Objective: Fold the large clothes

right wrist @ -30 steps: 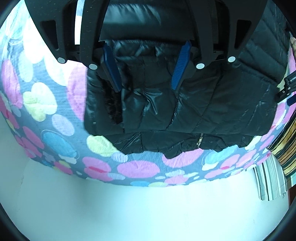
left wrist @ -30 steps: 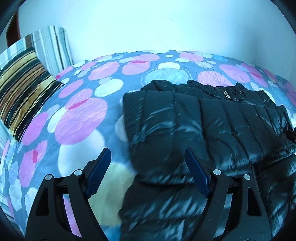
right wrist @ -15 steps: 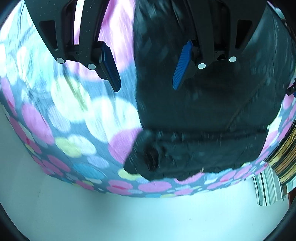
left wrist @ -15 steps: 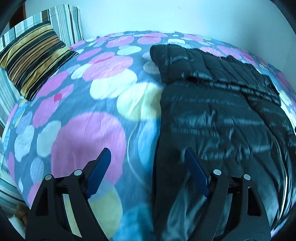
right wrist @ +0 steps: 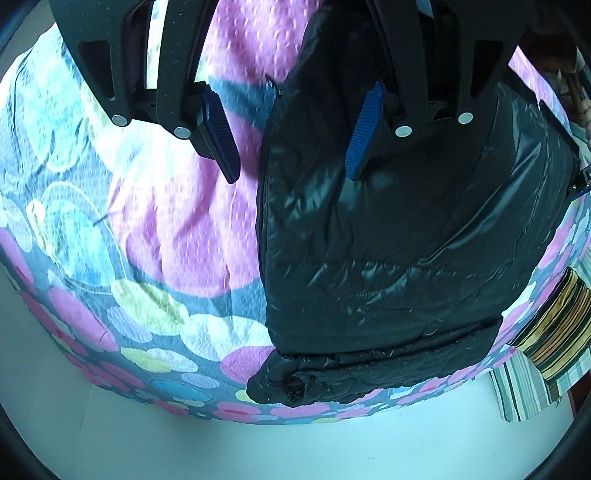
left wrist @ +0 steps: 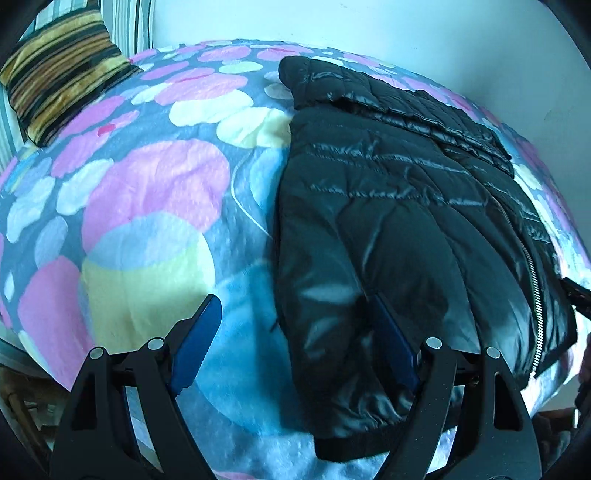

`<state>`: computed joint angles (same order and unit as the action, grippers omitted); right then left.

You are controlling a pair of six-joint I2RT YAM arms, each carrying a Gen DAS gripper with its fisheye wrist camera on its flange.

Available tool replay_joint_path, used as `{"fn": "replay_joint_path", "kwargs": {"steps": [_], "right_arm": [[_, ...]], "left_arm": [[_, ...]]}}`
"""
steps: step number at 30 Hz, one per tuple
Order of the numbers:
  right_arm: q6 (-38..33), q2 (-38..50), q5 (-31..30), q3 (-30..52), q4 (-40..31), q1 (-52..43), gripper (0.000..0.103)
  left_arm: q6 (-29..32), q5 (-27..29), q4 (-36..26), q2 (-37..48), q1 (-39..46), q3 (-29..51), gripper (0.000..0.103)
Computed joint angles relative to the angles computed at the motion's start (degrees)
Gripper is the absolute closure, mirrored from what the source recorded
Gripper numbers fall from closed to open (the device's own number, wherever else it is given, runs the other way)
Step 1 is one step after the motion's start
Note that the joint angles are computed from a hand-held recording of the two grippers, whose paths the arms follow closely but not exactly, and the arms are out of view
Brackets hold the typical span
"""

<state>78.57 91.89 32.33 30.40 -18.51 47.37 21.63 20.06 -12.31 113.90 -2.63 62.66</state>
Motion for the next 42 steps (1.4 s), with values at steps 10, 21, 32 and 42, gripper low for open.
{"fn": "replay_joint_path", "kwargs": {"steps": [10,21,32,42], "right_arm": [[8.6,-1.4,-1.2,-3.2,1.6,6.3,0.034],[9.7,0.2,-0.5,-1.7,2.7,10.8,0.073],[14.0,-0.7,4.5,0.8,-3.3,14.9,0.093],[14.3,-12.0,13.5,1.9,-10.6,16.5,0.094]], "left_arm": [[3.1,5.2,-2.4,-0.3,2.0,-1.8,0.021],[4.7,8.1,-3.1,-2.1,2.5,-4.4,0.049],[1.4,10.2,1.8,-7.6,4.1,-9.3,0.088],[-5.2,17.9,-2.7,-14.6,5.4,-5.3,0.091]]}}
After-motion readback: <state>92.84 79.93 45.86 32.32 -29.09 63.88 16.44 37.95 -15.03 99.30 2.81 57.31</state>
